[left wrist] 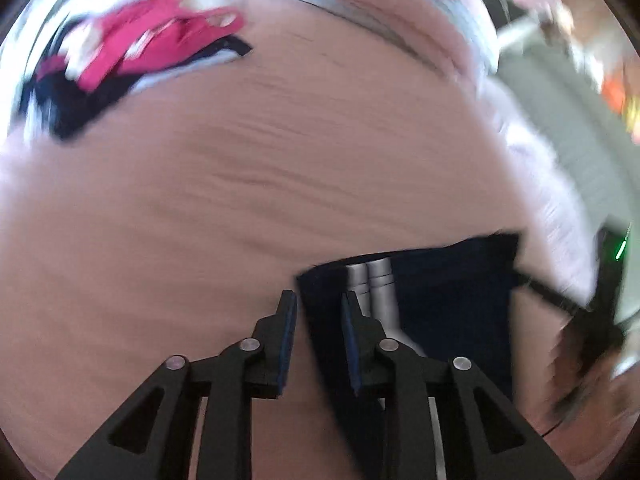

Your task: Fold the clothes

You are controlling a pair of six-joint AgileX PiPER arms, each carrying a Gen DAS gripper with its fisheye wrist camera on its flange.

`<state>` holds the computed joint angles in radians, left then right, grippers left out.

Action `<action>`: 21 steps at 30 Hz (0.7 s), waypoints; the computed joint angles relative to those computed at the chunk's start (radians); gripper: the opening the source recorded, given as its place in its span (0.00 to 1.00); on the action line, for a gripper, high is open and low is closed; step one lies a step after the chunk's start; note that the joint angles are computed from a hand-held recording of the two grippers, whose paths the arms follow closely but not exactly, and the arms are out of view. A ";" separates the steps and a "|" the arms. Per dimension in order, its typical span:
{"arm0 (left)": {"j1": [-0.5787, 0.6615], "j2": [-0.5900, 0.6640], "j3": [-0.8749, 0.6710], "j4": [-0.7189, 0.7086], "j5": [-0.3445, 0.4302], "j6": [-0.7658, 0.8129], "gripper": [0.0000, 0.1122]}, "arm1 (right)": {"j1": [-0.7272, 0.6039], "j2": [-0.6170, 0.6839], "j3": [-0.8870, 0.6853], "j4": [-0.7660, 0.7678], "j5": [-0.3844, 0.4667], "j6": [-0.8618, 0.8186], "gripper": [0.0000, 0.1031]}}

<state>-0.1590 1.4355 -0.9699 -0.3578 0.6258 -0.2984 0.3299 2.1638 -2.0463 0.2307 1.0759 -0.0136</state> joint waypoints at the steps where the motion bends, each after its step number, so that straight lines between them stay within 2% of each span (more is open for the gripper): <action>1: 0.006 -0.018 0.025 -0.048 -0.010 0.019 0.24 | -0.009 -0.032 0.040 0.045 -0.008 -0.014 0.46; 2: 0.006 -0.022 0.039 -0.072 -0.010 0.027 0.30 | -0.015 -0.065 0.086 0.083 -0.018 -0.033 0.46; 3: -0.006 -0.026 0.052 -0.071 -0.006 0.008 0.32 | -0.020 -0.095 0.128 0.111 -0.024 -0.051 0.49; 5: -0.021 0.001 0.050 -0.052 -0.012 -0.021 0.32 | -0.023 -0.142 0.210 0.110 -0.030 -0.036 0.50; 8: -0.078 -0.060 0.052 0.042 0.033 -0.153 0.32 | -0.027 -0.234 0.364 0.130 -0.043 -0.038 0.50; 11: -0.111 -0.128 0.098 -0.047 0.043 -0.156 0.32 | -0.031 -0.346 0.537 0.183 -0.054 -0.092 0.50; 13: -0.159 -0.153 0.159 -0.112 -0.014 -0.136 0.32 | 0.000 -0.397 0.620 0.189 -0.076 -0.092 0.50; 15: -0.232 -0.110 0.131 -0.037 -0.005 -0.185 0.32 | 0.056 -0.414 0.672 0.163 -0.124 -0.068 0.50; 17: -0.297 -0.052 0.064 0.124 0.062 -0.306 0.32 | 0.135 -0.420 0.687 0.046 -0.147 -0.017 0.50; 19: -0.310 -0.047 0.030 0.181 0.110 -0.377 0.32 | 0.190 -0.444 0.708 -0.072 -0.152 0.030 0.50; 21: -0.294 -0.088 0.050 0.137 0.100 -0.392 0.32 | 0.179 -0.501 0.767 -0.059 -0.166 0.034 0.50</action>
